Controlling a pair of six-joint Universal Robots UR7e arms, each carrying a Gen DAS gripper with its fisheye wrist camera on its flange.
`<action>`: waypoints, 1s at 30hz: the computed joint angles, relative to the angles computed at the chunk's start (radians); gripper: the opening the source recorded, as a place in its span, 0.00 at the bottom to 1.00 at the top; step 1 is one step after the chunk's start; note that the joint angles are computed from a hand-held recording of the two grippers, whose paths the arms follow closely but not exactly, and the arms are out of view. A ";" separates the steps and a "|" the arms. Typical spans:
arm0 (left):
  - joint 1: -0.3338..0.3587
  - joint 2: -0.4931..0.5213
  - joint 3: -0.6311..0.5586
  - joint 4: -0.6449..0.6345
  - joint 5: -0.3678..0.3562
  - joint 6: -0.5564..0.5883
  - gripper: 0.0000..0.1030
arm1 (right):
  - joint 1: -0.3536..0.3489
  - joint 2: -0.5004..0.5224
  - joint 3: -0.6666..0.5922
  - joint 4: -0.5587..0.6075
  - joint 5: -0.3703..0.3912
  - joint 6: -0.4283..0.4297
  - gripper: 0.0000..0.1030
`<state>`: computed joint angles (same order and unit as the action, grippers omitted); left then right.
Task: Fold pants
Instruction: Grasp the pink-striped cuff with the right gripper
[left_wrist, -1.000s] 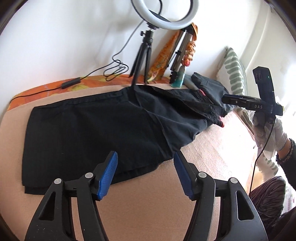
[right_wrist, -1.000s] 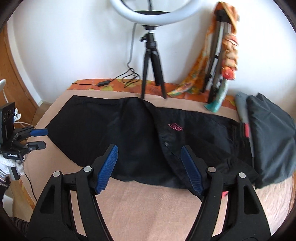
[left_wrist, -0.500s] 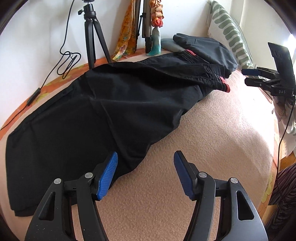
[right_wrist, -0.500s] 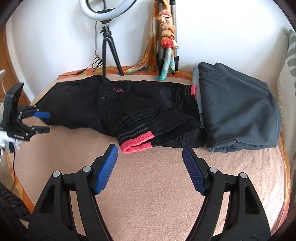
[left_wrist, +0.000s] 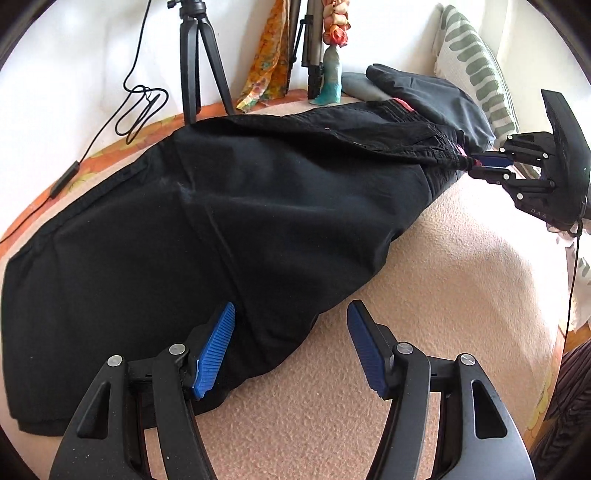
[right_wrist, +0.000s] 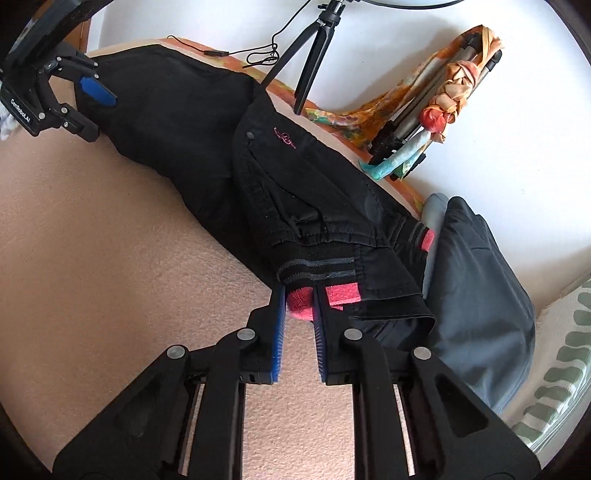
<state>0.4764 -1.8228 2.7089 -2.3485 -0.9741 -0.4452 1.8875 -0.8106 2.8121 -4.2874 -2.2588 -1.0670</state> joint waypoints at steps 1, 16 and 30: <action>0.003 0.001 0.004 -0.012 -0.002 0.000 0.61 | -0.006 -0.065 0.001 0.068 0.016 0.008 0.12; 0.016 -0.111 0.036 -0.049 -0.050 -0.014 0.61 | -0.085 -0.327 -0.354 0.636 -0.063 0.273 0.14; -0.152 -0.316 0.004 0.294 -0.025 -0.127 0.61 | -0.280 -0.657 -0.017 0.747 0.211 0.839 0.77</action>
